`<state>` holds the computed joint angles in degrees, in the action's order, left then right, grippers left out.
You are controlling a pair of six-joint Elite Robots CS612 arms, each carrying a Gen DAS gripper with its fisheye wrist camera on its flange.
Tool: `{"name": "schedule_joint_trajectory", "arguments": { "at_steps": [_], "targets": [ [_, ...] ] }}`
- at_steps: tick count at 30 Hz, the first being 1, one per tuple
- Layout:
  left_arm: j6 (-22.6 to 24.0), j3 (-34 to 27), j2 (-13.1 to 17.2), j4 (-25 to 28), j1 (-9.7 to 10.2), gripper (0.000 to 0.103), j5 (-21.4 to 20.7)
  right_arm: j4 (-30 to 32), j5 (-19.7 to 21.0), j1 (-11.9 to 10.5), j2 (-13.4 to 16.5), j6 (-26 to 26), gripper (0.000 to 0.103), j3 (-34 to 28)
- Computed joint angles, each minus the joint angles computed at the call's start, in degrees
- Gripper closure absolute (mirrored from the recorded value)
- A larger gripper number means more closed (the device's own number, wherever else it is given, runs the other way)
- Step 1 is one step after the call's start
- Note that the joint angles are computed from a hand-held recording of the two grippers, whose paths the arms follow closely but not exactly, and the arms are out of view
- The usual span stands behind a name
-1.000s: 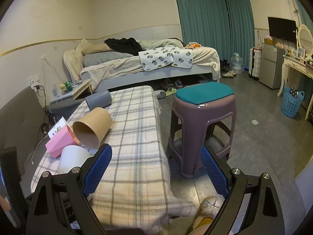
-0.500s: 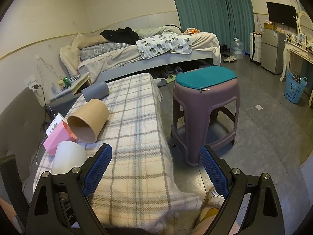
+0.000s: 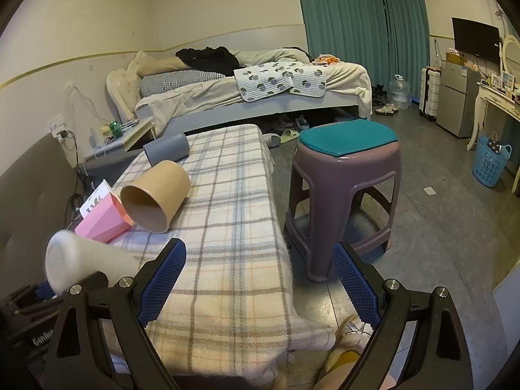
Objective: Flip cup upside down
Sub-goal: 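Rotate the white cup in the left gripper until its bottom faces up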
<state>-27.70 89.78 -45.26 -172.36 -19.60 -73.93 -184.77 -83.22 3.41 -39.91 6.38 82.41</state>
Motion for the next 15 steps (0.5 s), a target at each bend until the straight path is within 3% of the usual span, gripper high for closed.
{"name": "schedule_joint_trajectory", "arguments": {
  "at_steps": [15],
  "targets": [
    [0.45,1.44,-0.48,-1.01,0.15,0.031,-1.1,-0.35,-0.04,0.1,0.03,0.2,0.011,0.02]
  ]
}}
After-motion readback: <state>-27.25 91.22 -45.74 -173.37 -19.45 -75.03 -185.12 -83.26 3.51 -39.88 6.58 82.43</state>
